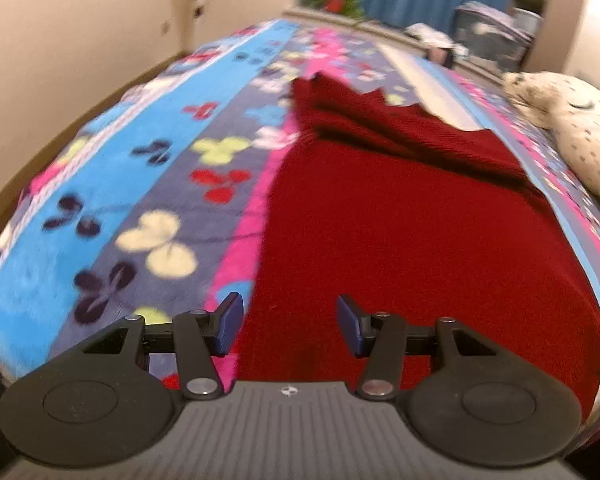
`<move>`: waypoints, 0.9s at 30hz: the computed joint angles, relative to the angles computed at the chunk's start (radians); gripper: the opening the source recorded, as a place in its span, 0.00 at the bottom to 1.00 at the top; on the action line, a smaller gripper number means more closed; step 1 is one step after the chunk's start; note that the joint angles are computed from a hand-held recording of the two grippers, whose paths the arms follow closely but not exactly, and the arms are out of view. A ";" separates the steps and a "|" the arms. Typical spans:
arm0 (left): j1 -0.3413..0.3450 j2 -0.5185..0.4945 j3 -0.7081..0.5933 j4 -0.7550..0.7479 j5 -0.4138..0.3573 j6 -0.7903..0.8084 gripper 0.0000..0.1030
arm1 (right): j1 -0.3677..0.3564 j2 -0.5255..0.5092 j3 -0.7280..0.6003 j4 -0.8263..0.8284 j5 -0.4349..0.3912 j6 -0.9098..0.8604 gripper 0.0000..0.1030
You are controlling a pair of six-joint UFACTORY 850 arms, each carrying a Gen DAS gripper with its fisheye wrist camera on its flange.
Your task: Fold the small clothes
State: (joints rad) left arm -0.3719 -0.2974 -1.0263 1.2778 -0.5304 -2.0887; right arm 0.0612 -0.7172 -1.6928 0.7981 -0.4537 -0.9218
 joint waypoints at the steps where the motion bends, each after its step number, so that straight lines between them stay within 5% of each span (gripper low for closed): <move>1: 0.007 0.002 0.003 -0.021 0.009 -0.001 0.56 | -0.001 -0.006 -0.007 -0.021 -0.006 0.028 0.50; 12: 0.020 0.010 0.009 -0.057 0.043 -0.016 0.56 | -0.011 -0.018 -0.021 -0.055 -0.002 0.108 0.50; 21: 0.034 -0.001 0.003 -0.167 0.089 0.073 0.56 | -0.004 -0.077 -0.101 -0.399 -0.059 0.508 0.50; 27: 0.033 -0.030 -0.025 -0.301 0.074 0.221 0.56 | 0.004 -0.098 -0.123 -0.485 -0.084 0.590 0.51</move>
State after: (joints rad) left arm -0.3391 -0.3274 -1.0512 0.9763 -0.4568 -1.8675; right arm 0.0651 -0.8155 -1.8155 0.3128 -0.5380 -0.3318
